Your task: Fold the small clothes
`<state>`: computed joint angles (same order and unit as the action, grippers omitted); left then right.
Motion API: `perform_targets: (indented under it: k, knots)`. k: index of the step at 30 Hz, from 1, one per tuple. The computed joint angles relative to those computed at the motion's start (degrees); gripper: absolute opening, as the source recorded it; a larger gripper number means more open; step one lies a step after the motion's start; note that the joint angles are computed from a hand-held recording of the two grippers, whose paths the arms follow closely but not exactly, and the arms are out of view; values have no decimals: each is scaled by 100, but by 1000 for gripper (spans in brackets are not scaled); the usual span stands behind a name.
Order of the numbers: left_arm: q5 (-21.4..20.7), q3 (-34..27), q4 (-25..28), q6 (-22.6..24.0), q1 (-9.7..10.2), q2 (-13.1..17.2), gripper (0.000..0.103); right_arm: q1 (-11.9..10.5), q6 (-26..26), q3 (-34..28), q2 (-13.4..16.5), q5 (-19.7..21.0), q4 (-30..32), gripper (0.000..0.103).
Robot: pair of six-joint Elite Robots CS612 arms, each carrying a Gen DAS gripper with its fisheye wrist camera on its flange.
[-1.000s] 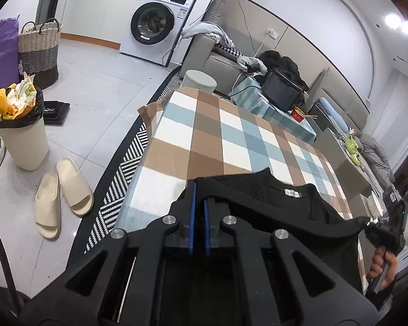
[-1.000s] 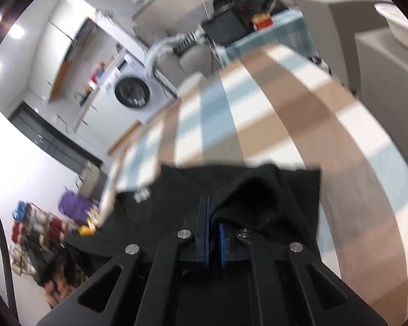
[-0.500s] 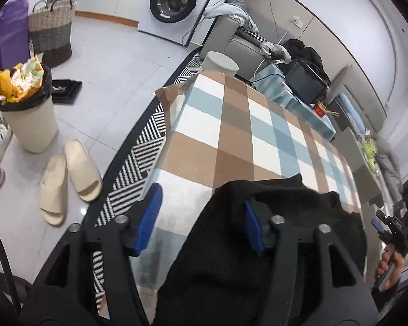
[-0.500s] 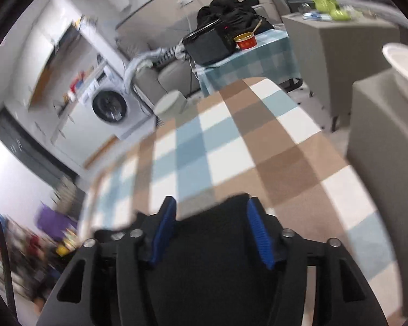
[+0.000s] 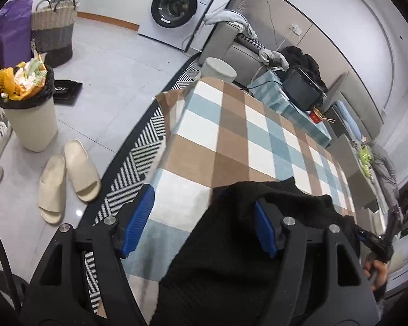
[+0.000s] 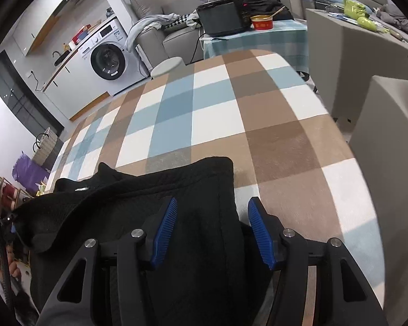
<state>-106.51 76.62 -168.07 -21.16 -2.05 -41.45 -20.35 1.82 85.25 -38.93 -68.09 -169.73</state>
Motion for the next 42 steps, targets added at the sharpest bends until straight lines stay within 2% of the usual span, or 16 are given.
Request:
perform_targets:
  k: [1,2,4,6,10,12,14,17,19,23,26,28,32,34,37,42]
  knots:
    - [-28,-4,38,-12,-1,-4,67,13,-57,-9,7,-10,-21,21]
    - [-37,5,67,4,-5,-18,67,21,-120,17,0,-14,-117,10]
    - [-60,38,84,115,-17,-51,67,2,-181,153,-29,174,-629,5]
    - [1,113,91,236,-39,-113,67,15,-17,260,-85,-132,-1071,5]
    - [-111,270,50,301,-24,-211,68,8,304,132,-83,-514,-783,5]
    - [-80,399,-144,376,-29,-261,70,16,289,18,-66,-557,-312,8]
    - [24,487,-172,490,-53,-304,70,19,386,12,-66,-595,-184,15]
    - [-61,540,11,601,-88,-344,70,-8,510,152,-117,-424,-389,34]
    - [-118,581,23,698,-128,-367,70,3,484,318,-204,-463,-625,40]
    - [-274,666,-29,1138,-286,-426,71,1,343,700,-445,-191,-924,43]
    - [-299,567,273,1440,-412,-414,71,44,193,915,-603,45,-933,46]
    - [-428,450,465,1402,-453,-365,71,88,90,1008,-672,202,-918,49]
    - [40,13,1102,1050,-599,-180,70,145,99,1108,-722,420,-1035,50]
    - [106,-100,1110,996,-609,-109,70,162,180,1090,-716,626,-855,52]
    - [-84,-145,1122,970,-573,-93,71,205,264,1019,-677,844,-544,52]
    - [-75,50,864,1101,-547,-199,71,349,367,666,-476,1372,105,52]
